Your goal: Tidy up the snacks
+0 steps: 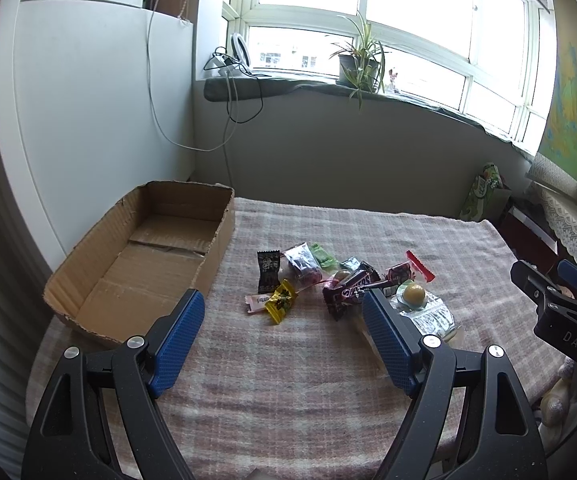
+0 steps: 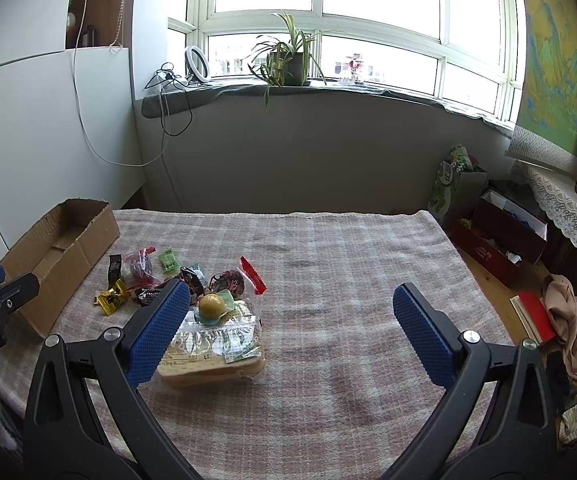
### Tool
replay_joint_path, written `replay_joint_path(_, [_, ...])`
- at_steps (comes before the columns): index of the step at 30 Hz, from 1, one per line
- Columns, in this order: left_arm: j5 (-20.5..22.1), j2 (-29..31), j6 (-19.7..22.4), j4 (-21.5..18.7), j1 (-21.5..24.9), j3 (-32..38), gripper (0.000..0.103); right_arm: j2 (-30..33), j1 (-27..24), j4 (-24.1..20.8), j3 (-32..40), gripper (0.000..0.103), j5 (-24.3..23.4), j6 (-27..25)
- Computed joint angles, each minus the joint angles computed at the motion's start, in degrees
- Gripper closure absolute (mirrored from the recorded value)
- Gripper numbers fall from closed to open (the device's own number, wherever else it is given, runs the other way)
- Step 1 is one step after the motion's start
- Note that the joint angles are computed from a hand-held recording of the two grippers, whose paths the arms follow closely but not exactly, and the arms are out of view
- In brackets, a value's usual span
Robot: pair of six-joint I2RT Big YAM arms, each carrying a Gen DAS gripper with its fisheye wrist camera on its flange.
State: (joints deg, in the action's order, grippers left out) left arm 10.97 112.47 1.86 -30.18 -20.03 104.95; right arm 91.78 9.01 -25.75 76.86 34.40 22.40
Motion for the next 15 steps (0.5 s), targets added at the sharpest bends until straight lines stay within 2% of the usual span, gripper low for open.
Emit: replay_joint_path(15, [1.2, 0.6, -0.3, -1.5, 0.0, 0.8, 0.021, 0.2, -0.1, -0.4, -0.2, 0.0, -0.4, 0.5])
